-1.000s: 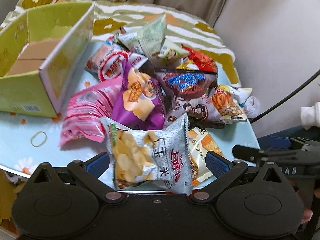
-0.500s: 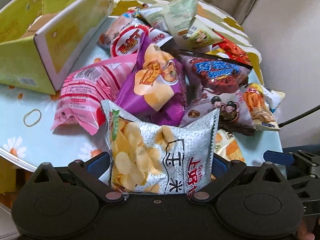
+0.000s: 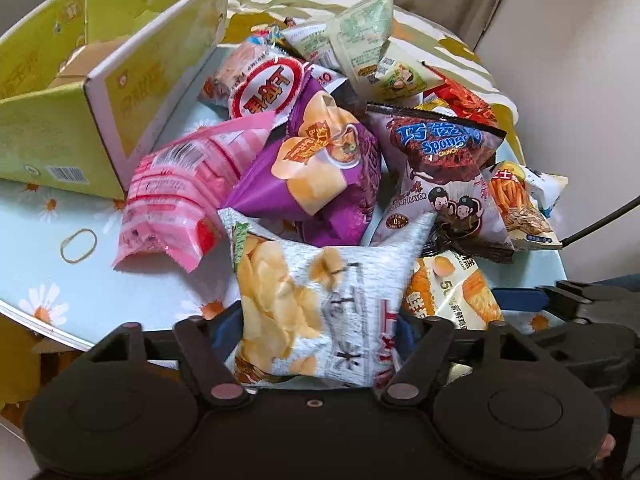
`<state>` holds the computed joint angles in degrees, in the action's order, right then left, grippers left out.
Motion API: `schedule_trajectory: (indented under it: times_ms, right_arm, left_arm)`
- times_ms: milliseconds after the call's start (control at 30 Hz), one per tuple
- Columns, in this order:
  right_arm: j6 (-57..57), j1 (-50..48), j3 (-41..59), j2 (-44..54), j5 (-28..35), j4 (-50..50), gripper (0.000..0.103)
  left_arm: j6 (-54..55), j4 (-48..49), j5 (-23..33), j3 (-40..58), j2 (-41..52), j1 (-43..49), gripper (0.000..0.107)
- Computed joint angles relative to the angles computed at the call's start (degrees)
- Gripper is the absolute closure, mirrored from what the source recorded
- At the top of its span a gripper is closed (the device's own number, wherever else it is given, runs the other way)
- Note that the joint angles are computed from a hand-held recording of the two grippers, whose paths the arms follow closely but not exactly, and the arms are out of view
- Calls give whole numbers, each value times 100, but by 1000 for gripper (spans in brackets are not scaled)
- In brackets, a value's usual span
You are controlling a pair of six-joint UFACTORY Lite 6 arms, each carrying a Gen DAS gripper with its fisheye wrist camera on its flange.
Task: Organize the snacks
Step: 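Grasp the white potato chip bag with the left tool while the right tool grasps the orange bread pack, then lift both held bags and carry them over the cardboard box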
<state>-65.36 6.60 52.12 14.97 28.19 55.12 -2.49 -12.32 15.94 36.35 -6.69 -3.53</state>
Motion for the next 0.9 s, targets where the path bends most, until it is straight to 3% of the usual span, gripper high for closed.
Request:
schedule_trajectory:
  times_ms: [133,200,367,900]
  right_arm:
    - [-306,176,53,228,-172,347,0]
    - [-411,192,72,344,-155,487,18]
    - [-710,190,-215,126,-346,818,24]
    - [609,57,-919,-1923,72,-132,26]
  left_arm:
    - [179,-66,110,-6,-114,30,34]
    - [293,-142,106,-33,-136,35,35]
    - [772,-542,164,-99,-367,48,36]
    - [261,78,1022,53,-1923,106,36]
